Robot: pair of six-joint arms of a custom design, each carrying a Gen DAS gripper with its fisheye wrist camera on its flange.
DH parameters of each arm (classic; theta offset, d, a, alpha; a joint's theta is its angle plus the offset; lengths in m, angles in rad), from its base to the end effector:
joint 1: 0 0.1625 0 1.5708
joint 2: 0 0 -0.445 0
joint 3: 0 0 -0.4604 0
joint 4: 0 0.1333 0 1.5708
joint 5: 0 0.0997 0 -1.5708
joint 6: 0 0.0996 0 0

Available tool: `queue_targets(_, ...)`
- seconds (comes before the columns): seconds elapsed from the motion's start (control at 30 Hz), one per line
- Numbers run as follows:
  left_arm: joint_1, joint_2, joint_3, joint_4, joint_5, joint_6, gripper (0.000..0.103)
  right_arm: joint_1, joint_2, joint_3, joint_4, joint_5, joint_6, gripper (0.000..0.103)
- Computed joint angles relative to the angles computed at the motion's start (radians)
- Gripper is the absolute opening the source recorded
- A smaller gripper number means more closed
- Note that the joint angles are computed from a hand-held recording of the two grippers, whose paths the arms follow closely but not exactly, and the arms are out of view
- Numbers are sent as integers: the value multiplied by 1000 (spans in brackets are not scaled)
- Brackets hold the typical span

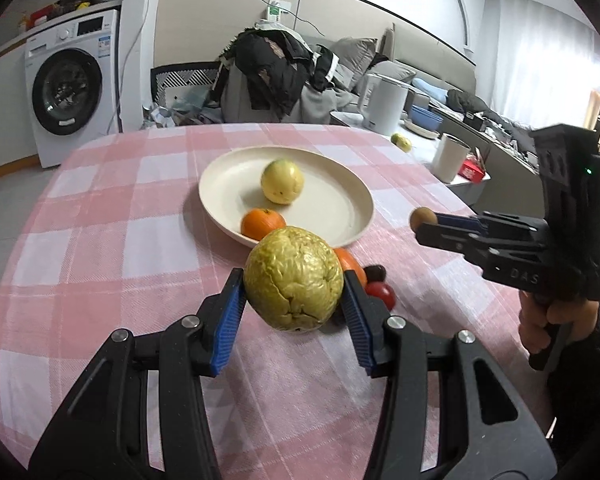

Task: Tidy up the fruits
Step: 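Carry the wrinkled yellow fruit and brown fruit in both grippers over the plate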

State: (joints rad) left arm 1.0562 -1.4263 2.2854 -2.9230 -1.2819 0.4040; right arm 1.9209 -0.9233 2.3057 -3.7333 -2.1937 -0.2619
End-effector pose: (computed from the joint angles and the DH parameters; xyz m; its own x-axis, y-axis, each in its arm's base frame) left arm -0.1043 -0.5129 0.2173 -0.6578 0.6273 -0.4168 0.7527 0.5657 -0.3366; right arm 0.2361 -0.4274 0.0778 -0.8097 -0.0697 0.5827 -0.4695 0.6726 -0.5720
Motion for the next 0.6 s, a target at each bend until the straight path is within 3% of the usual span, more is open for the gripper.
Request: queue_targets(0.6,-2,98,-94,-62,34,18,45,12,14,-36,-31,-4,6,28)
